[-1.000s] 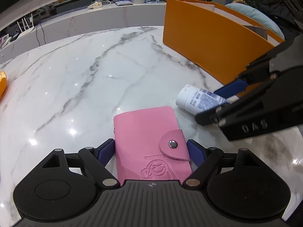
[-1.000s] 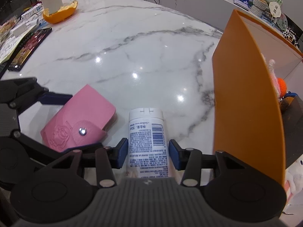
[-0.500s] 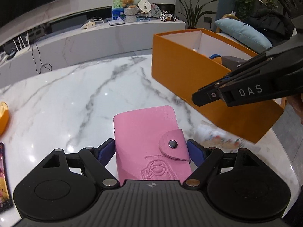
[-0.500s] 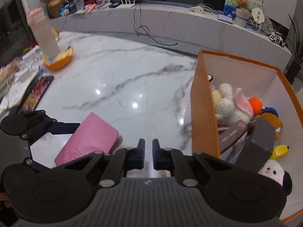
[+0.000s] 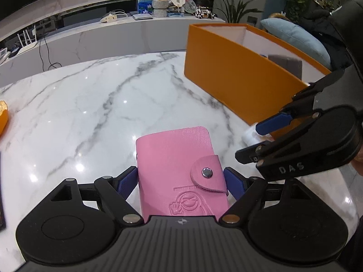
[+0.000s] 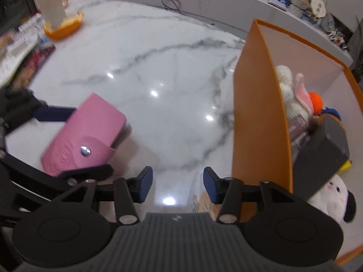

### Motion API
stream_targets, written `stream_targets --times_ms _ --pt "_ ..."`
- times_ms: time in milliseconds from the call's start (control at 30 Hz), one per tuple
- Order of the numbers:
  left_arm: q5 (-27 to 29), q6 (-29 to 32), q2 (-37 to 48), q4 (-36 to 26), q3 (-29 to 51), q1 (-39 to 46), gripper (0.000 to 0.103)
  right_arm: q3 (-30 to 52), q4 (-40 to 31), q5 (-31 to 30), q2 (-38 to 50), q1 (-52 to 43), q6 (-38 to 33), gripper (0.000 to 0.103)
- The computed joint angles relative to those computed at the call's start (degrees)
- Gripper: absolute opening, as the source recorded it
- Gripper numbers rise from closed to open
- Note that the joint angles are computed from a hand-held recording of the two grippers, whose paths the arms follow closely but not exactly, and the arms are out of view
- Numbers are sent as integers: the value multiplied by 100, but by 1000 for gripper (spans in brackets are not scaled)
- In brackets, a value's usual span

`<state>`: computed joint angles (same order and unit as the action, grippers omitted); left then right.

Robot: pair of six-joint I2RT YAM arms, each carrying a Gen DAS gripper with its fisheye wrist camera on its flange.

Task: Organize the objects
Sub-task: 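Open the right tool to drop the lotion tube into the orange box, then grasp the white printed bottle on the table with the right tool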

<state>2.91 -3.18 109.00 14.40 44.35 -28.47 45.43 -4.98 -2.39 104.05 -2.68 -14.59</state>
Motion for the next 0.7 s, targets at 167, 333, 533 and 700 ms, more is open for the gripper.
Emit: stream_targets --times_ms 167,333,533,700 --pt "94 54 -74 287 -344 56 95 -756 894 623 -122 316 235 58" --pt "355 167 -110 586 -659 265 95 -1774 1998 1277 -445 675 801 64" --pt "734 266 -40 906 -774 557 95 -2297 2777 1484 -332 741 1535 65" --pt "1038 259 -107 1118 -941 807 95 -2270 2975 1471 -195 907 1717 71"
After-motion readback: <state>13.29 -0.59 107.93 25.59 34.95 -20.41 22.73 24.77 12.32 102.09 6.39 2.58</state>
